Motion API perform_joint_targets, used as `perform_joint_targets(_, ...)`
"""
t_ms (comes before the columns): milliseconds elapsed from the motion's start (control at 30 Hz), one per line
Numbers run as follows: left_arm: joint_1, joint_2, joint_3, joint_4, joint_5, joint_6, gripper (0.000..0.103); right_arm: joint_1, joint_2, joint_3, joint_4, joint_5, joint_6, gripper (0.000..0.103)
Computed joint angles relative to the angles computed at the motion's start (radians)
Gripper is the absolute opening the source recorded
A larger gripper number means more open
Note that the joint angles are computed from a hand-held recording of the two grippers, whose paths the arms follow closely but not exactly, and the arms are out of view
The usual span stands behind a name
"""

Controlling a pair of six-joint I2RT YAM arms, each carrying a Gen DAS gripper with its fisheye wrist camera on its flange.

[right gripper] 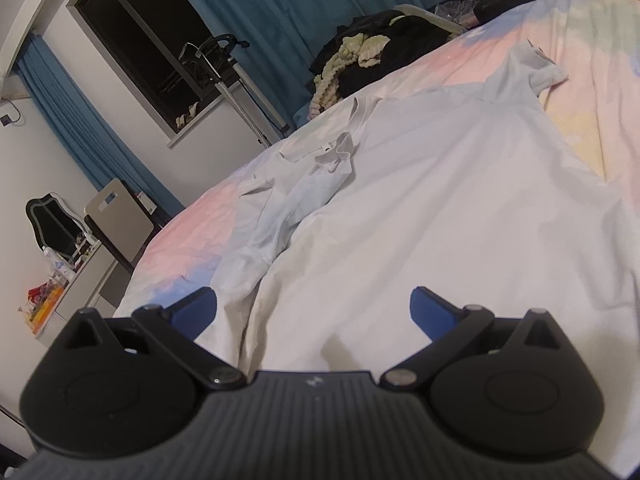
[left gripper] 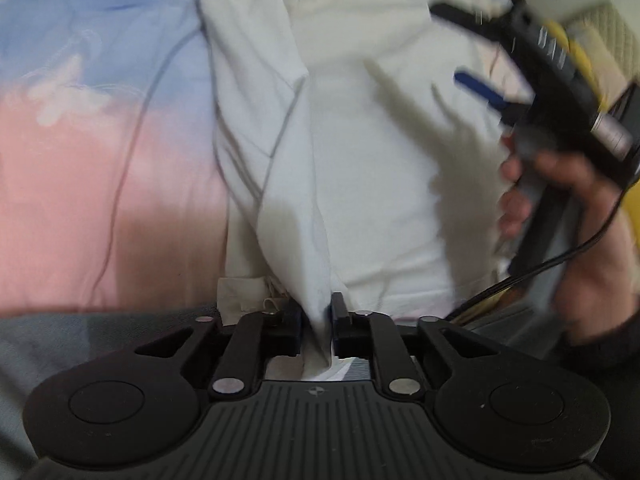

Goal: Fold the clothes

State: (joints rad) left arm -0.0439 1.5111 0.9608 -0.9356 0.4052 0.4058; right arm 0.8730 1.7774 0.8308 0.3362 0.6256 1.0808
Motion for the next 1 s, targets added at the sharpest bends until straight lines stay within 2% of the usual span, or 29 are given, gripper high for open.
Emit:
perform_joint_targets(67,0.003,0.001,-0.03,0.029,0.022,0.051,0.041,0.006,-0.006,0.002,-0.016,0.011,-0.004,0.103)
perform_joint_targets(100,0.021,0.013,-0.017,0.002,0.057,0.109,0.06,0.009,-0.01,0.001,-0.02,0.017,-0.003,0.103)
perform_joint_targets(133,0.035,0.016,0.002,-0.035,0.089,0.168,0.074,0.01,-0.014,0.0,-0.023,0.024,-0.002,0.103)
perform_joint_targets(233,0.077,-0.027,0.044,-0.091,0.131,0.341,0.086,0.011,-0.028,-0.005,-0.02,0.045,-0.001,0.103)
perform_joint_targets(367,0.154,0.047,0.185,-0.155,0.228,0.496,0.09,0.005,-0.047,-0.01,-0.01,0.085,-0.013,0.103)
perform_joint_targets(467,0.161,0.194,0.326,-0.062,0.264,0.361,0.09,-0.008,-0.062,-0.015,-0.007,0.116,-0.03,0.103)
perform_joint_targets(633,0.119,0.469,0.518,0.337,0.197,0.008,0.09,-0.047,-0.049,-0.009,0.001,0.131,-0.078,0.103)
perform_joint_targets(700,0.102,0.602,0.632,0.43,0.15,-0.101,0.09,-0.066,-0.029,0.0,0.009,0.111,-0.095,0.103)
perform_joint_targets(833,0.072,0.881,0.969,0.413,0.113,-0.263,0.089,-0.104,0.019,0.013,0.047,0.058,-0.128,0.103)
perform_joint_targets(900,0.064,0.952,1.054,0.43,0.133,-0.311,0.087,-0.122,0.042,0.018,0.065,0.031,-0.136,0.103)
perform_joint_targets(967,0.058,0.979,1.083,0.463,0.157,-0.333,0.078,-0.144,0.065,0.025,0.078,0.003,-0.138,0.103)
perform_joint_targets(1000,0.053,0.985,1.098,0.455,0.153,-0.327,0.062,-0.153,0.074,0.028,0.083,-0.008,-0.134,0.103)
